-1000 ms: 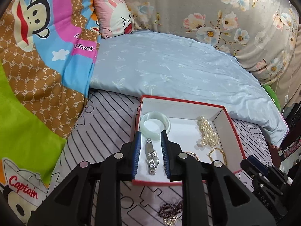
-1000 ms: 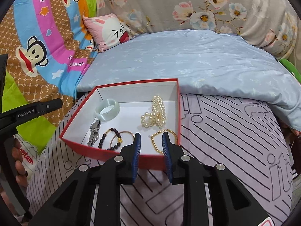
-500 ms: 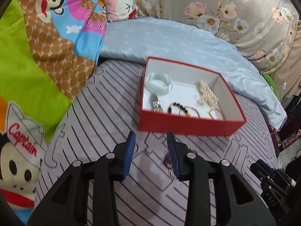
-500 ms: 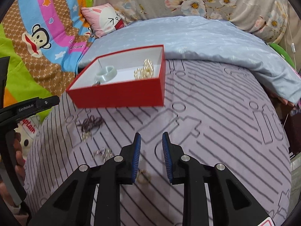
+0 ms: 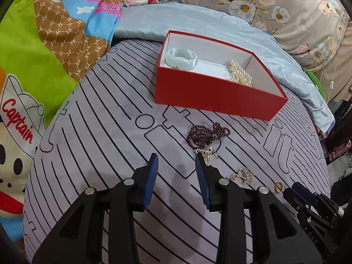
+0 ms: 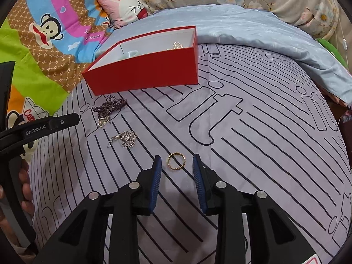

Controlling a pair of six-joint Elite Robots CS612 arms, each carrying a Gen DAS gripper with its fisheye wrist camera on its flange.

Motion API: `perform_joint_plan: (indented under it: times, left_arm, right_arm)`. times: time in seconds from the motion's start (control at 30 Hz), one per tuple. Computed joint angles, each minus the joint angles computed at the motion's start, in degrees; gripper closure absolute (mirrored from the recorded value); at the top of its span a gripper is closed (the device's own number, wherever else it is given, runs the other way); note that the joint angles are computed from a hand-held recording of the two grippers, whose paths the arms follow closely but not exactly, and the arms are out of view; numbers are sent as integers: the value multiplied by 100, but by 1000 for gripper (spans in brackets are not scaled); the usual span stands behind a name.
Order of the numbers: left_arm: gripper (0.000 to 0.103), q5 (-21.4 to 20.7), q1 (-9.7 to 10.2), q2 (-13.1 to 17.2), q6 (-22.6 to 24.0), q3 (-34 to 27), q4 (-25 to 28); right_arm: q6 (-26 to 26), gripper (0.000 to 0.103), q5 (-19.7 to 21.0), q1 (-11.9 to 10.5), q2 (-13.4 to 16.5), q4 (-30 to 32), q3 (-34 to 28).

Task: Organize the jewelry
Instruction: 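Move the left gripper to the dark bead strand while the right approaches the gold ring, then grasp the dark bead strand with the left gripper while the right grasps the gold ring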

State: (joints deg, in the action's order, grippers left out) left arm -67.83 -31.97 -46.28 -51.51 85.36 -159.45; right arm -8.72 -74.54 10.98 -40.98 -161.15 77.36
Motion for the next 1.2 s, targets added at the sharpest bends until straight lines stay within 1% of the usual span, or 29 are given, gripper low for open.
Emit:
perform_joint_plan:
  times: [0.33,0.43,0.57,0.77,0.83,0.9,1.03,1.2]
  left_arm:
    - [68,-97,7,13,-58,3,43]
    - [67,-109,8,21,-60,-8,58]
    - [66,-126,5,24,-66,-7,58]
    - [65,-158,-9,41,-34,-28,79]
    - [58,-155,-14,49,-18,-37,78]
    - [56,-123,-21,62,0,-58,86]
    - [56,-161,5,135,76,-175,133]
    - [56,-114,46,277,231,-393,218]
  right_arm:
    - [-39,74,-170,46,108,81,-117]
    - [-53,77,-229,66,120,52,-127]
    - [-129,85,-373,98,132,-8,-128]
    - [-51,86,-294,75,120,28,-131]
    - [14,86,-225,61,100,8,-117]
    - [53,86,-217,57,79,-34,-107]
    - [185,86,-144,40,18,-50,-99]
    - [184,86,-103,40,8,-47,-153]
